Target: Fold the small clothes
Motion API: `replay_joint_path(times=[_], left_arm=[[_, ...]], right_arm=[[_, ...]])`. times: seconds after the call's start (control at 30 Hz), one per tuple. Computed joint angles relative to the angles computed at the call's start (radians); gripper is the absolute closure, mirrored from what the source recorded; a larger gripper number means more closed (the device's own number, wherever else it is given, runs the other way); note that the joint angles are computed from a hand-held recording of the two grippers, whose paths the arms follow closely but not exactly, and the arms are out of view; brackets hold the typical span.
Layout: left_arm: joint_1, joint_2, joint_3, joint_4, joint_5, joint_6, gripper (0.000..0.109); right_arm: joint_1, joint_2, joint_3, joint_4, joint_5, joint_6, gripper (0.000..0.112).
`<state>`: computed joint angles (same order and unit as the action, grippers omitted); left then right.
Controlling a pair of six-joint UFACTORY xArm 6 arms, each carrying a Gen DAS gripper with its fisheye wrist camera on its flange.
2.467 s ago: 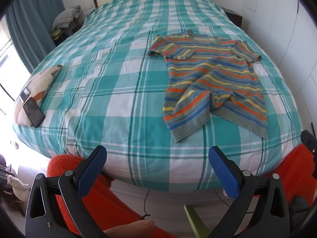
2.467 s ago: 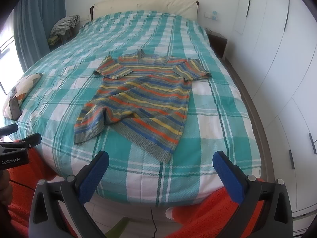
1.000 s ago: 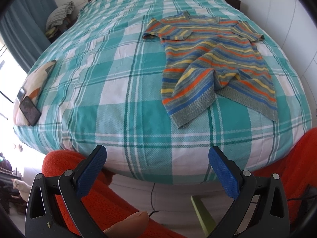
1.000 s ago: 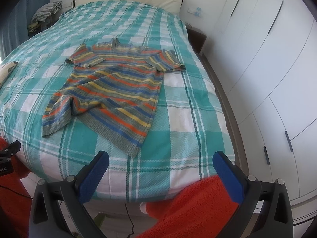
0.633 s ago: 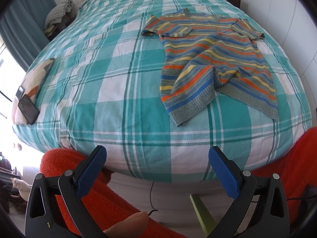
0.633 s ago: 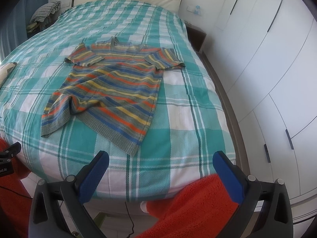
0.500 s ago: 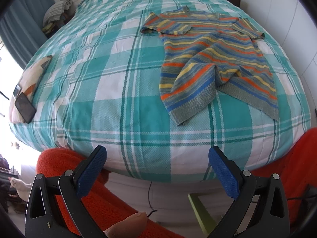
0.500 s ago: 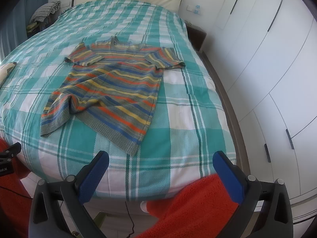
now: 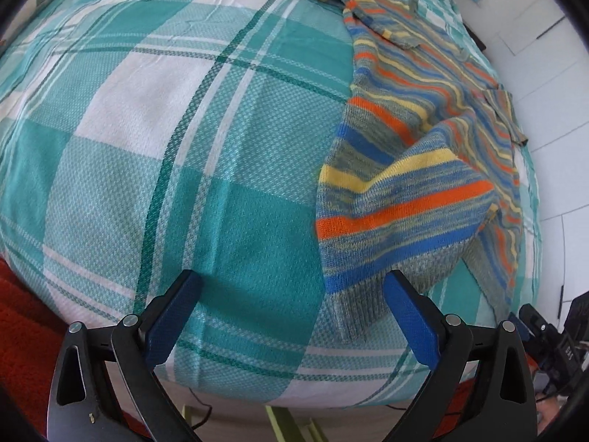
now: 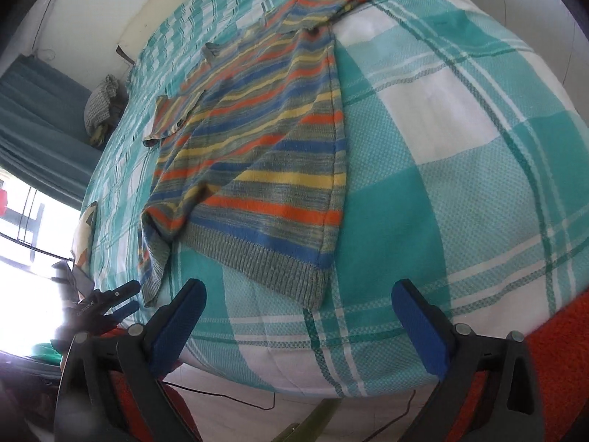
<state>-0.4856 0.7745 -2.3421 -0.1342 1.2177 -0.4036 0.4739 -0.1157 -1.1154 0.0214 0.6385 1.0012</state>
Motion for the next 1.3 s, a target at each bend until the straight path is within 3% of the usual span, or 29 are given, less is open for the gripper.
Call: replay_joint_path(times=[0.03,0.07,0.1,0.13,0.17,0.2,0.33,0.43,0.5,0.67,0.77,1.0,1.07,1.13,1.17,1.2,1.23,1.3], left_arm=[[-0.015,0.027,-0.043,0.052,0.0,-0.005,0.013],[-0.03,0.037,-0.059,0.105,-0.013,-0.003,0.036],[-0.036,0.047,-0.081,0.129,-0.016,0.019,0.076],[-0.039,0.048,-0.085,0.112,-0.026,0.05,0.098],[-0.033,0.062,-0.12,0.072,-0.002,0.069,0.106],[-0.031,0.05,-0.113,0.071,0.001,0.071,0.107],[0.012,-0.117,0.095,-0.025,-0.067,0.181,0.108],[0.04,-0.198,0.176,-0.057,-0.065,0.268,0.108],[0.035,-0.184,0.148,-0.018,-0.034,0.27,0.108],[0.009,-0.153,0.196,0.068,-0.005,0.237,0.108],[-0.013,-0.219,0.315,0.133,-0.083,0.23,0.108],[-0.08,-0.225,0.368,0.346,-0.128,0.16,0.106],[-0.103,-0.255,0.416,0.441,-0.14,0.153,0.095],[-0.125,-0.28,0.448,0.549,-0.112,0.143,0.066],[-0.13,-0.298,0.464,0.586,-0.096,0.141,0.047],[-0.126,-0.324,0.488,0.584,-0.094,0.15,0.039],[-0.114,-0.36,0.52,0.555,-0.102,0.161,0.039],[-0.082,-0.412,0.555,0.515,-0.124,0.143,0.039]], right_arm=[[-0.005,0.042,-0.012,0.018,-0.024,-0.007,0.033],[-0.006,0.078,-0.028,-0.005,-0.035,0.013,0.038],[-0.005,0.1,-0.044,-0.07,-0.04,0.058,0.046],[-0.008,0.113,-0.07,-0.107,-0.017,0.066,0.086],[-0.01,0.114,-0.08,-0.102,-0.018,0.055,0.107],[-0.014,0.1,-0.067,-0.055,-0.051,0.033,0.107],[-0.027,-0.014,-0.058,-0.067,0.052,0.013,0.107],[-0.024,-0.097,-0.083,-0.131,0.219,0.019,0.107],[-0.024,-0.121,-0.094,-0.135,0.301,0.001,0.107],[-0.032,-0.06,-0.083,-0.096,0.403,-0.061,0.107],[-0.029,-0.005,-0.105,-0.119,0.442,-0.059,0.107],[-0.022,0.077,-0.172,-0.177,0.491,-0.088,0.107],[-0.013,0.102,-0.21,-0.196,0.525,-0.105,0.106],[-0.013,0.104,-0.225,-0.185,0.536,-0.151,0.1],[-0.019,0.096,-0.231,-0.158,0.555,-0.188,0.087],[-0.032,0.088,-0.24,-0.122,0.583,-0.231,0.08],[-0.047,0.074,-0.25,-0.097,0.617,-0.268,0.072],[-0.08,0.049,-0.295,-0.13,0.696,-0.32,0.072]])
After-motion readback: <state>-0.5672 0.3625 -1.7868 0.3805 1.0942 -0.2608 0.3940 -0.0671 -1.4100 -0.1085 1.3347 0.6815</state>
